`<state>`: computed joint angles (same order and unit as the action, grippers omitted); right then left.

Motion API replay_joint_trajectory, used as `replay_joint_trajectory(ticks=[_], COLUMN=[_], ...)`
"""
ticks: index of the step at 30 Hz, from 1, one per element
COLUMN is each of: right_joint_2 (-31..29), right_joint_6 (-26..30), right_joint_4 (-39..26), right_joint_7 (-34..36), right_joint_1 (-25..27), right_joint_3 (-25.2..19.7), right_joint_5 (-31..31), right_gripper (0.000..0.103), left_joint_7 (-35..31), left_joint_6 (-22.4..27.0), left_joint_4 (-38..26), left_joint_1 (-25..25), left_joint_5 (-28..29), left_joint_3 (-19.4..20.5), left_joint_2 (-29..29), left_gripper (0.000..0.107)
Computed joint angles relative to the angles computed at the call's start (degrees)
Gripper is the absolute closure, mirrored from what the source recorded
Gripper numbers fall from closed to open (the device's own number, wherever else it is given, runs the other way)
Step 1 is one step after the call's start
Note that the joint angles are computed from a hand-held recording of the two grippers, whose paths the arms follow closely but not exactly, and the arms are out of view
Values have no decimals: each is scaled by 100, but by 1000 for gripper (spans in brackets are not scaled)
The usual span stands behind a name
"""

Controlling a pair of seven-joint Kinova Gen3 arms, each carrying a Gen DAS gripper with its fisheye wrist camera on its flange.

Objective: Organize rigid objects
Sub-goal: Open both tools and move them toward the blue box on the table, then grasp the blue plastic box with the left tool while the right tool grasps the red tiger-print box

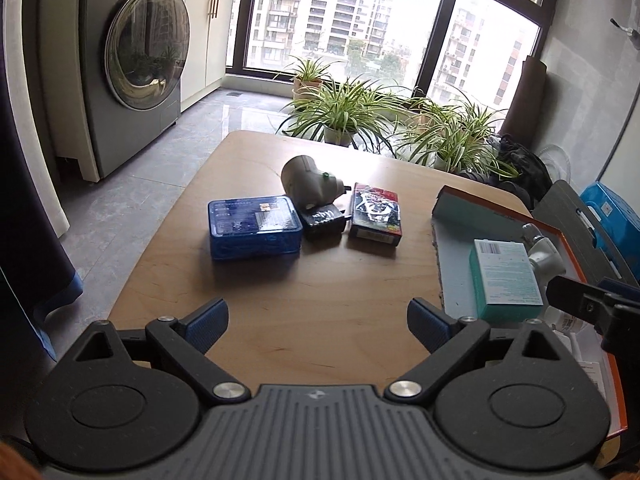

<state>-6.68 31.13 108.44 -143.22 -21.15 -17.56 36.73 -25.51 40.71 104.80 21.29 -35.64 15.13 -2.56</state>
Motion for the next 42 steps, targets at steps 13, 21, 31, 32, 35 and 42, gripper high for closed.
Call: replay_joint_trajectory(ticks=[13,21,31,32,35,42], right_joint_2=[298,417,720,753,860,1105], right_joint_6=[92,-12,-287,-304,-338,-364], right_joint_4=[-197,-209,-294,-312,-379,-561], right_joint_7=[14,121,422,460,608,818], right_joint_1=[-346,-406,-442,-455,-492,-580], right_joint_3=[90,273,545,573,660,865], right_joint_5=[141,60,-194,-221,-300,-492], right_gripper=[13,13,13,13,13,13], left_joint_7=[302,441,55,3,-67,-68], left_joint_6=[-138,-318,-123,-147,-108,-269], left_joint_4=[62,-202,-786,-818,-935,-895], left_joint_1=[-299,-218,45,44,83,238], left_joint_5=[-200,-358,-185,-119,-20,-219], left_joint_3=[-130,-472,-982,-1027,-1161,-1456], left_joint_2=[80,544,1251,1296,1435,1594], left_gripper=[4,4,4,4,4,5])
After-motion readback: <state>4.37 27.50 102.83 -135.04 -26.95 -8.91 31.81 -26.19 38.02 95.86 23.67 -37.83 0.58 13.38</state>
